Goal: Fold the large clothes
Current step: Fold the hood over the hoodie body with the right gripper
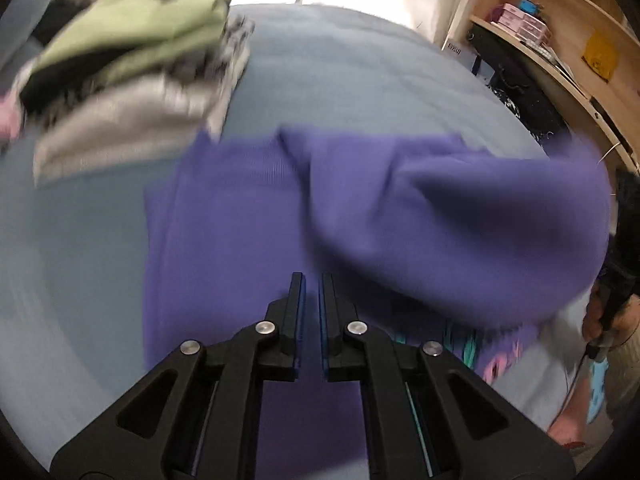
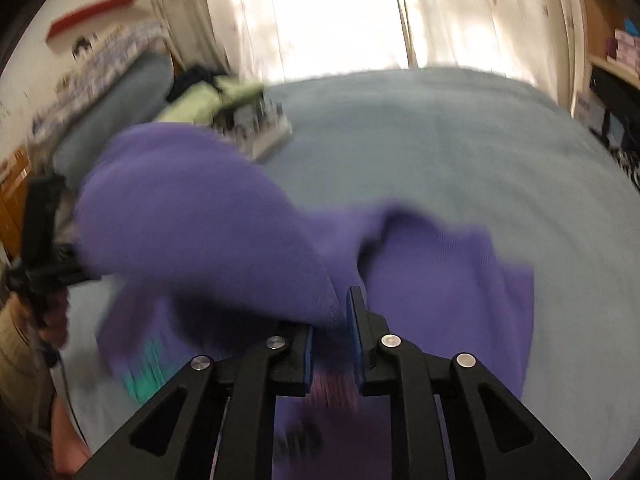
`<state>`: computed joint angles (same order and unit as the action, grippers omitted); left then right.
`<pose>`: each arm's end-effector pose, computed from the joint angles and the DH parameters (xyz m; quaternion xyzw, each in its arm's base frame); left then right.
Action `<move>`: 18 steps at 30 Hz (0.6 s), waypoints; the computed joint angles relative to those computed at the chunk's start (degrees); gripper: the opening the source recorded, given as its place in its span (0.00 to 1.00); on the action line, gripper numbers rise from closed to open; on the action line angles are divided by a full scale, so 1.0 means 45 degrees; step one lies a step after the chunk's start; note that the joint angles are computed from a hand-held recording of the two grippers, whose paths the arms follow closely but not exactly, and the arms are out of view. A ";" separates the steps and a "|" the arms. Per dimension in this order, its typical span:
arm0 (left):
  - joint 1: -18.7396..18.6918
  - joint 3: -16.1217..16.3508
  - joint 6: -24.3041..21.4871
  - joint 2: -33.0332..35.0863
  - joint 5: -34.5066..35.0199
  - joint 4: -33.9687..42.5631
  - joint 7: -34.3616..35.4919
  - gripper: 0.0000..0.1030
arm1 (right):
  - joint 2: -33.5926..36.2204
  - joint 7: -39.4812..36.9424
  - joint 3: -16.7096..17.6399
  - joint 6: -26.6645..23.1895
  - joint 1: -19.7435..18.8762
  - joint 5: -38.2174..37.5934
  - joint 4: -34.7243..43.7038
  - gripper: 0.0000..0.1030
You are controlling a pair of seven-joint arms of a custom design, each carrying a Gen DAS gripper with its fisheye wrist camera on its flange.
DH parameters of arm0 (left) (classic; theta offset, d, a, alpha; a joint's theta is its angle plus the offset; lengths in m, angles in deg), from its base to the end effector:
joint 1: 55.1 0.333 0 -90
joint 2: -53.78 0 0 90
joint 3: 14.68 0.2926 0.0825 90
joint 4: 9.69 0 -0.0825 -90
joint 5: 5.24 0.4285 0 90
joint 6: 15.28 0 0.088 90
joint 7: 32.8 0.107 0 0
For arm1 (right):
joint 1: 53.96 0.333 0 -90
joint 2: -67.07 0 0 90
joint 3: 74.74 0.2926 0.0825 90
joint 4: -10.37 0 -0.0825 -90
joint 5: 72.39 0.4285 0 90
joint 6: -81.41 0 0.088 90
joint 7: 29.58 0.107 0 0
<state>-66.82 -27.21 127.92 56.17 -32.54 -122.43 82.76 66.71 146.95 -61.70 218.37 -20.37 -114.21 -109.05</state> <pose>0.5900 -0.2612 0.4616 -0.4645 0.8329 -0.2985 0.0375 0.4251 0.4417 0.4172 -0.5898 0.7427 -0.2087 0.2386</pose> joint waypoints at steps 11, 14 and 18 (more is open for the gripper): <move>-0.0579 0.0737 -0.0368 -0.2583 -0.6164 -0.2915 0.2982 0.55 | -0.1934 0.3389 0.1023 0.0476 0.0407 0.0070 -0.2484 0.54; -0.0761 0.0834 -0.0662 -0.2673 -0.7304 -0.2837 0.3521 0.55 | -0.1965 0.3962 0.1165 0.0918 0.0383 -0.0337 -0.2301 0.64; -0.0763 0.0623 -0.0843 -0.1778 -0.7680 -0.1942 0.3357 0.55 | -0.1695 0.4540 0.0970 0.2203 0.0136 -0.0607 -0.1963 0.74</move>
